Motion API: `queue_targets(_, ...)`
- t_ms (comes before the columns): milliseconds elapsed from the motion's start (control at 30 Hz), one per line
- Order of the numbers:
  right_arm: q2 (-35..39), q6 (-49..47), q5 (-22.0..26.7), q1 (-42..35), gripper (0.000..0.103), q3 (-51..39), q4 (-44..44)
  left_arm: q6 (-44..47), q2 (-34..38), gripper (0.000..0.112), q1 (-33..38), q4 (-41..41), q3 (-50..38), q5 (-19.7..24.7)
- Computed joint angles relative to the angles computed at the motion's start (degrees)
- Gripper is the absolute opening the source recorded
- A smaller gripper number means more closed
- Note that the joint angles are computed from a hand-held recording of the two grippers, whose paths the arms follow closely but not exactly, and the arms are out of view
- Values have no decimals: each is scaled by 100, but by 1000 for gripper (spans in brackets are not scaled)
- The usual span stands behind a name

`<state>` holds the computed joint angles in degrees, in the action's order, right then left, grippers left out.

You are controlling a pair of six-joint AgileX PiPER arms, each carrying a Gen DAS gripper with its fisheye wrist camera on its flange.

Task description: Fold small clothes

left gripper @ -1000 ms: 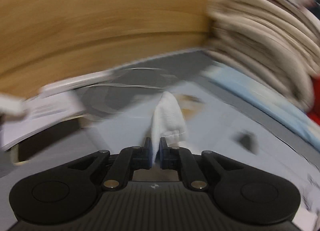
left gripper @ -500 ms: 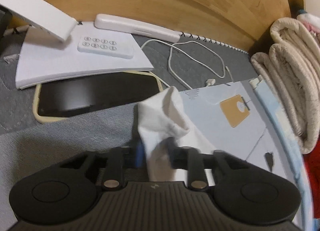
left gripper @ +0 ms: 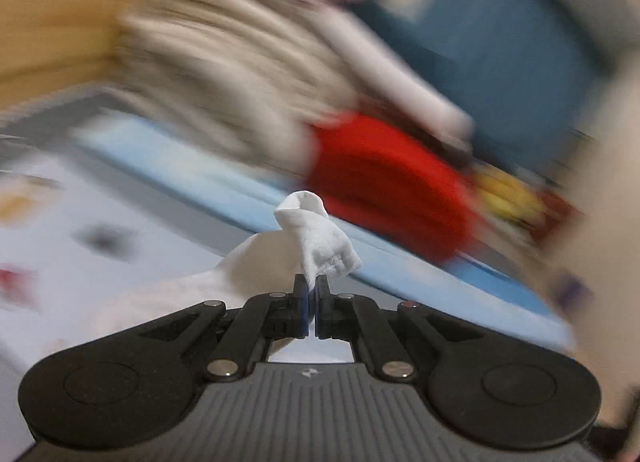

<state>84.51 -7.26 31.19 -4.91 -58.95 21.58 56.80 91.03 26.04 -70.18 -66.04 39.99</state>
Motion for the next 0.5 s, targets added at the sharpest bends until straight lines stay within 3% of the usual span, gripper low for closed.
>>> queue_targets(33, -101, 56, 159, -94, 36, -43, 103, -241, -167, 3, -489, 105, 114, 125)
queue_targets(100, -341, 291, 534, -296, 36, -123, 198, -991, -115, 29, -1315, 539, 28, 787)
queue_targets(167, -542, 156, 890, -550, 36, -174, 462, -1683, -157, 29, -1922, 1066, 25, 1105)
queue_targets(333, -903, 170, 1246, -886, 36, 36, 486, -3489, -909, 30, -2277, 3332, 61, 671)
queue_targets(400, -852, -170, 1175, -990, 36, 349, 853, -4192, -1100, 36, -2114, 4142, 84, 432)
queue_targets(500, -396, -340, 1108, -867, 38, 656, 1083, -4545, -1118, 48, -1691, 4507, 465, -439)
